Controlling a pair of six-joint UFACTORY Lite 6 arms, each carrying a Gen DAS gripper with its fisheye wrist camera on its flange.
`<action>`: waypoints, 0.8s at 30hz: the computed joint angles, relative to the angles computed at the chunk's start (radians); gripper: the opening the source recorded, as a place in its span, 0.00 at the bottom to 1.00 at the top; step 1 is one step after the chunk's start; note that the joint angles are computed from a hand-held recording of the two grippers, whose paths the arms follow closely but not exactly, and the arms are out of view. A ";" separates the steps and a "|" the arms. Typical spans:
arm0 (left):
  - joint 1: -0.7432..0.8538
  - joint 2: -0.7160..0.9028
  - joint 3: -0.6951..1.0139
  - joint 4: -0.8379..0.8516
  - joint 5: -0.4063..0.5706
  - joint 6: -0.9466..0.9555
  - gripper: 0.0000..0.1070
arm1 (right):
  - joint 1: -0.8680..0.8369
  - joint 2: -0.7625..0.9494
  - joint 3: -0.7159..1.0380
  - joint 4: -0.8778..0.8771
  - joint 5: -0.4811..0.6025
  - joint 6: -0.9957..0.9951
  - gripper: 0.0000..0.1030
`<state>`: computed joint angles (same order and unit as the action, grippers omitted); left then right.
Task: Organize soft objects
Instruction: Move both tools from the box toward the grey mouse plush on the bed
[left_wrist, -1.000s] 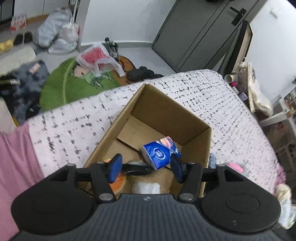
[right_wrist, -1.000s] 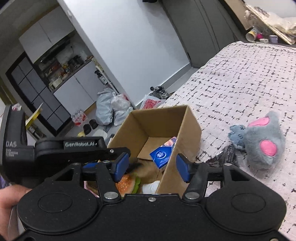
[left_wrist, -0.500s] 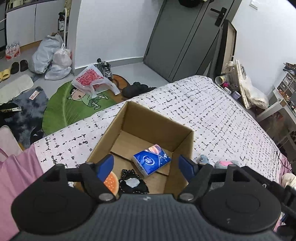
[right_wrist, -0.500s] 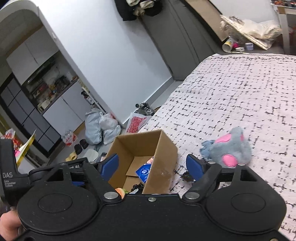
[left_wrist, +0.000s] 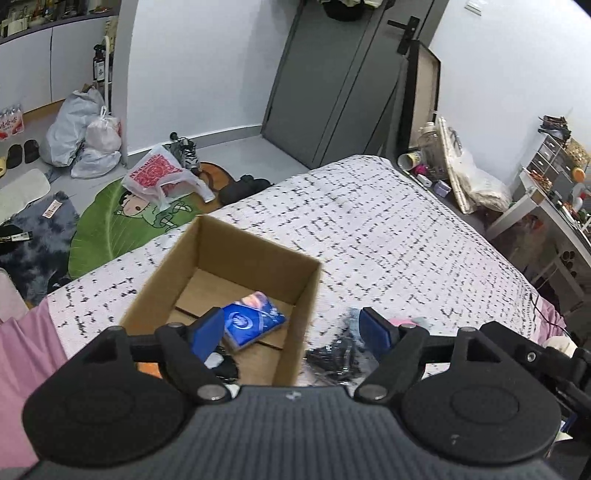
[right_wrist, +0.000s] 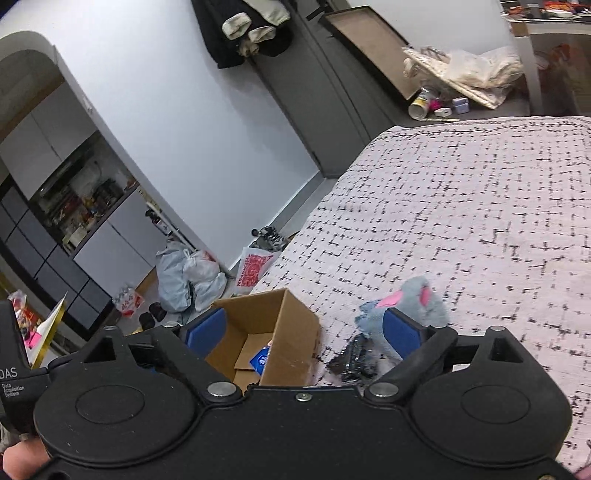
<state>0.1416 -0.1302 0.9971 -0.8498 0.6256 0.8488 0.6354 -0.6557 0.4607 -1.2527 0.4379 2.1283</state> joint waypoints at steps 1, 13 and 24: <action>-0.013 -0.011 -0.007 0.005 -0.005 -0.011 0.73 | -0.008 -0.021 -0.006 0.027 0.002 -0.029 0.91; -0.195 -0.125 -0.071 0.113 -0.072 -0.194 0.73 | -0.154 -0.244 -0.081 0.341 -0.029 -0.387 0.93; -0.351 -0.148 -0.096 0.232 -0.145 -0.391 0.74 | -0.374 -0.383 -0.138 0.828 -0.096 -0.922 0.93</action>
<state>-0.2093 -0.2785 0.9013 -0.6180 0.4809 0.4578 0.2617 -1.0388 0.3229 -0.4246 0.3418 1.2063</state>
